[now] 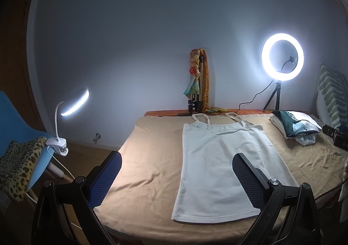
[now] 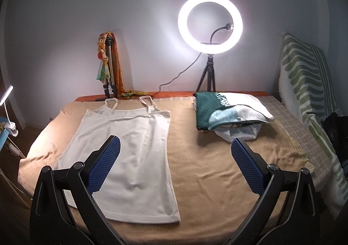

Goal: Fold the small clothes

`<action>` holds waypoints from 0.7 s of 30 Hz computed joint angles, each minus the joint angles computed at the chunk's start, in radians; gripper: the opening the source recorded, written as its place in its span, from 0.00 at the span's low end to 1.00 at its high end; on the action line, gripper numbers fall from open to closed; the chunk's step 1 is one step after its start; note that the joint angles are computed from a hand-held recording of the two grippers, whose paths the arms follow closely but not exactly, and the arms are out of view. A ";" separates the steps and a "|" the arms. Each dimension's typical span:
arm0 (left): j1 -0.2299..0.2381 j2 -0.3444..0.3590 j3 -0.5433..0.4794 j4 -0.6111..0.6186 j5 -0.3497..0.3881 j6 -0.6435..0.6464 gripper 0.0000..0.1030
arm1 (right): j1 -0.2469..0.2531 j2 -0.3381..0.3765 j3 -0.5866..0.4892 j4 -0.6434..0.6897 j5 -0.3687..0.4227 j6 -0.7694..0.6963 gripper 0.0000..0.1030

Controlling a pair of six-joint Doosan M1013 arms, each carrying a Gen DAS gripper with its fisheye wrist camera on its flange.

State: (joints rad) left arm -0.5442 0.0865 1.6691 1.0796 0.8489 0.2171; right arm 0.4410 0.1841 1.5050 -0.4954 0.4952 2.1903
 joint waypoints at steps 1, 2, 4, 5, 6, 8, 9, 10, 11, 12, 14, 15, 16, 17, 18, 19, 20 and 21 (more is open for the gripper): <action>0.010 0.001 0.003 -0.010 -0.015 0.005 1.00 | -0.008 0.009 -0.010 0.053 -0.021 -0.049 1.00; 0.021 0.002 0.007 -0.015 -0.033 0.007 1.00 | -0.015 0.014 -0.015 0.116 -0.041 -0.106 1.00; 0.037 0.007 0.017 -0.014 -0.049 0.007 1.00 | -0.027 0.038 -0.049 0.282 -0.049 -0.270 1.00; 0.046 0.011 0.022 -0.021 -0.057 0.016 0.99 | -0.030 0.050 -0.068 0.346 -0.036 -0.337 1.00; 0.059 0.016 0.026 -0.045 -0.071 0.037 0.99 | -0.032 0.066 -0.093 0.406 -0.019 -0.403 1.00; 0.087 0.023 0.032 -0.118 -0.107 0.088 0.96 | -0.031 0.098 -0.141 0.474 0.022 -0.474 1.00; 0.103 0.026 0.036 -0.168 -0.131 0.120 0.94 | -0.031 0.116 -0.168 0.518 0.047 -0.510 1.00; 0.119 0.028 0.042 -0.218 -0.156 0.153 0.91 | -0.033 0.132 -0.190 0.565 0.065 -0.547 1.00; 0.135 0.032 0.047 -0.273 -0.182 0.192 0.90 | -0.035 0.149 -0.212 0.619 0.083 -0.591 1.00; 0.149 0.036 0.051 -0.323 -0.198 0.227 0.90 | -0.035 0.169 -0.239 0.664 0.101 -0.627 1.00; 0.177 0.041 0.063 -0.424 -0.245 0.296 0.86 | -0.033 0.198 -0.279 0.718 0.128 -0.670 1.00; 0.194 0.047 0.066 -0.495 -0.268 0.349 0.85 | -0.029 0.218 -0.308 0.739 0.145 -0.689 1.00; 0.209 0.053 0.069 -0.566 -0.289 0.403 0.82 | -0.026 0.237 -0.334 0.750 0.162 -0.700 1.00; 0.227 0.059 0.073 -0.659 -0.315 0.477 0.80 | -0.021 0.258 -0.363 0.757 0.180 -0.708 1.00; 0.239 0.067 0.074 -0.735 -0.330 0.537 0.79 | -0.016 0.282 -0.398 0.766 0.204 -0.717 0.97; 0.251 0.076 0.074 -0.813 -0.339 0.601 0.76 | -0.012 0.305 -0.429 0.774 0.228 -0.724 0.94; 0.262 0.086 0.073 -0.889 -0.344 0.668 0.74 | -0.007 0.326 -0.459 0.780 0.252 -0.729 0.92; 0.270 0.095 0.072 -0.946 -0.344 0.719 0.72 | -0.001 0.352 -0.496 0.793 0.281 -0.741 0.89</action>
